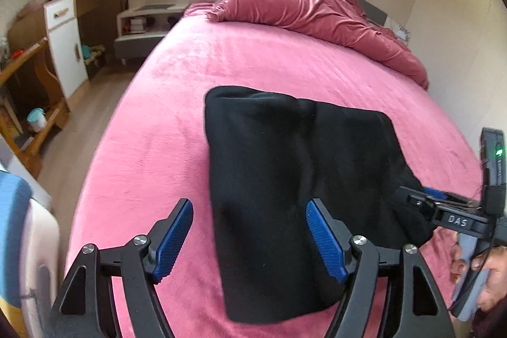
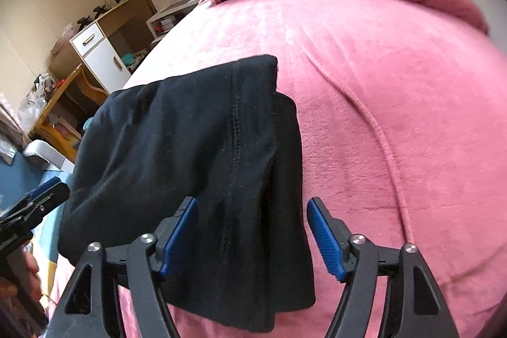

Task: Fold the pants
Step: 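Release the folded pants and lift both grippers away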

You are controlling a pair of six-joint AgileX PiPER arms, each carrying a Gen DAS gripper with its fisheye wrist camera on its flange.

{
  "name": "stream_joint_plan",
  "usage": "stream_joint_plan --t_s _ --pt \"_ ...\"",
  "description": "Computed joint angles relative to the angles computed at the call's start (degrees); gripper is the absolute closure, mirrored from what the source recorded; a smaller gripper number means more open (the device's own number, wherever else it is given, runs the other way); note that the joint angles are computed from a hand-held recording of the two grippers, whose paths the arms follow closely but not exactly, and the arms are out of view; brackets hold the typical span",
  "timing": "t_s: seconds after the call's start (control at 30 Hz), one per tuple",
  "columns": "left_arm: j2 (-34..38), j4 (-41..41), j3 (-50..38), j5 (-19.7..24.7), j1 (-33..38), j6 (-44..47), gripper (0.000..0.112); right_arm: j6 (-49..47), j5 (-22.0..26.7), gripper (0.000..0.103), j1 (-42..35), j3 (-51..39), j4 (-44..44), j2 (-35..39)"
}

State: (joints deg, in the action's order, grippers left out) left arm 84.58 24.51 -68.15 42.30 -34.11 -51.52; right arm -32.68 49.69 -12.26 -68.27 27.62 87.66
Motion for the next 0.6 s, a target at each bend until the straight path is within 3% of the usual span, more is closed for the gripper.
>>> stream_joint_plan --t_s 0.17,0.43,0.6 --pt "-2.24 7.43 0.42 4.44 -4.53 -6.66 0.037 2.94 -2.40 0.027 1.53 2.55 -4.67 -4.61" --pt "-6.66 13.43 2.76 10.79 -10.60 -16.22 0.037 19.87 -8.87 0.018 8.04 7.09 -19.15 -13.80" --pt "-9.35 17.50 4.69 16.62 -17.18 -23.30 0.037 27.26 -9.80 0.010 11.89 11.59 -24.38 -21.11"
